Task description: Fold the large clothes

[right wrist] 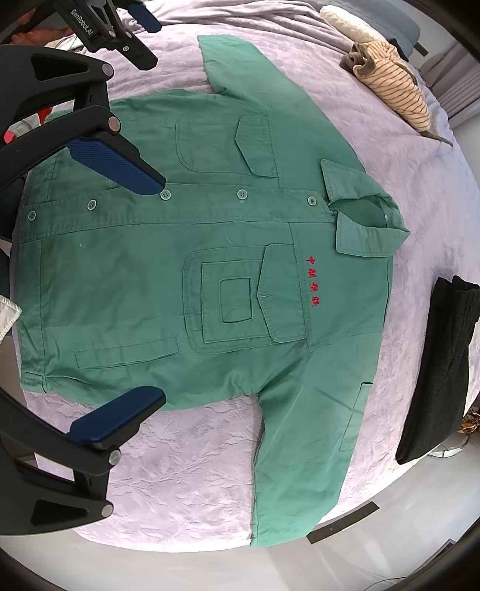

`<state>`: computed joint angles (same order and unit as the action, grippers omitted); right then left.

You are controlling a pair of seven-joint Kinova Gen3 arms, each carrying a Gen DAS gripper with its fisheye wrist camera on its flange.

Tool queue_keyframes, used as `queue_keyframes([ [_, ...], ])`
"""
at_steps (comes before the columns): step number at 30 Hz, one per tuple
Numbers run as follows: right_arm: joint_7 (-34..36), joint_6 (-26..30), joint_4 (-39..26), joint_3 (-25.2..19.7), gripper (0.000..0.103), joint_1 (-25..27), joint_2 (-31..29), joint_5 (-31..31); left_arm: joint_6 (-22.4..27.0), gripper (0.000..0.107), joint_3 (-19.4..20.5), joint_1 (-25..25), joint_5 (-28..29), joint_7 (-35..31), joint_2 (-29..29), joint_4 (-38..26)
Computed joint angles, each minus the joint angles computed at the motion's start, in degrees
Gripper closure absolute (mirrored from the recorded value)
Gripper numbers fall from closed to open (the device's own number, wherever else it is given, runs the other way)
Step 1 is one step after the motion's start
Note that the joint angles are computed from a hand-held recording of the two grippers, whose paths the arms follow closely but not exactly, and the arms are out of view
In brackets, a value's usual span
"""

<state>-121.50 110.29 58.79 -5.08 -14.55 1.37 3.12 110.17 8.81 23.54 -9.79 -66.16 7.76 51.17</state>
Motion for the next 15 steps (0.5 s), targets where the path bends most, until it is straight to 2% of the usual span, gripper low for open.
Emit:
queue_keyframes([
  [15,-0.29,-0.39,0.52,-0.18,0.0,-0.1,-0.2,-0.2,0.54,0.004,0.1,1.31,-0.93,0.85,0.67,-0.73],
])
